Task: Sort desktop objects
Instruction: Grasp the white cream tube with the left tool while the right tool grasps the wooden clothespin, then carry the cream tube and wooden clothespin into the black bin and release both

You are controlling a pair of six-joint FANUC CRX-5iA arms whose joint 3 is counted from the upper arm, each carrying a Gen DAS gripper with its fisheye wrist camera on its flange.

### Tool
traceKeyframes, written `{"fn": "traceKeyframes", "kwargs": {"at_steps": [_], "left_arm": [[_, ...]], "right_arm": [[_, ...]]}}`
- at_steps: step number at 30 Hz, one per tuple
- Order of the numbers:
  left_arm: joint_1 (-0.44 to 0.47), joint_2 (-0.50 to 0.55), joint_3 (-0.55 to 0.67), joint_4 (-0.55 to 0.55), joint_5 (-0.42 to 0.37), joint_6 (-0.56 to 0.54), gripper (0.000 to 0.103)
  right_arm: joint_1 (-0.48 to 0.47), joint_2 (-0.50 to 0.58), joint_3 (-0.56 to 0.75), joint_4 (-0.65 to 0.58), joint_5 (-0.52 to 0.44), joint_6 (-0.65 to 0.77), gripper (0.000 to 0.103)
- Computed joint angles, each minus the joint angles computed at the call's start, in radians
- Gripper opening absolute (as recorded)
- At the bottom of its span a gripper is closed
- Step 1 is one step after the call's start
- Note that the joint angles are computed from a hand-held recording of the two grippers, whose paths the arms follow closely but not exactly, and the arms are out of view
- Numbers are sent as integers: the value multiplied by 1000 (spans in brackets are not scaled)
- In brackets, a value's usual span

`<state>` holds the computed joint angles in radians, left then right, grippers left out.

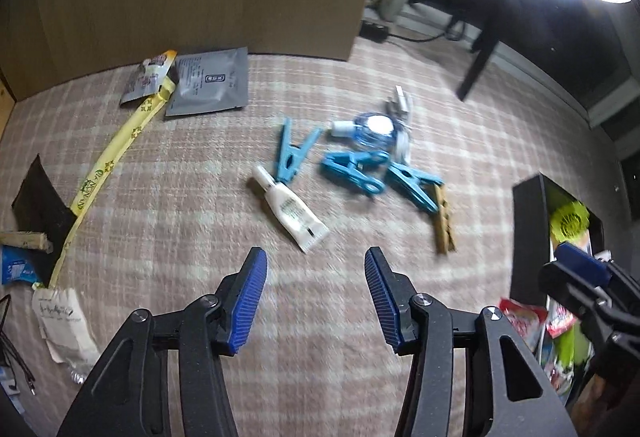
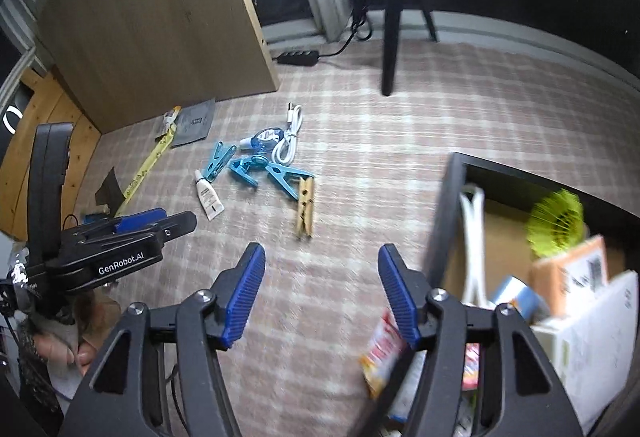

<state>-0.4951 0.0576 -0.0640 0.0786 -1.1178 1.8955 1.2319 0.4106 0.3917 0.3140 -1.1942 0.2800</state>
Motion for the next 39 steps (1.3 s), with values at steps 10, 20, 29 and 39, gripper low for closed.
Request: {"fn": "traceKeyframes", "kwargs": {"at_steps": [10, 20, 29, 39], "left_arm": [[28, 76, 25, 12, 8, 18, 50], [-16, 127, 88, -99, -8, 69, 46], [-37, 133, 119, -194, -29, 92, 21], [-18, 66, 48, -190, -11, 69, 10]], "right_arm": [[-68, 195, 233, -95, -100, 143, 58], [-95, 272, 307, -121, -131, 179, 58], [-82, 310, 343, -76, -180, 202, 39], [-74, 245, 241, -75, -133, 164, 16]]}}
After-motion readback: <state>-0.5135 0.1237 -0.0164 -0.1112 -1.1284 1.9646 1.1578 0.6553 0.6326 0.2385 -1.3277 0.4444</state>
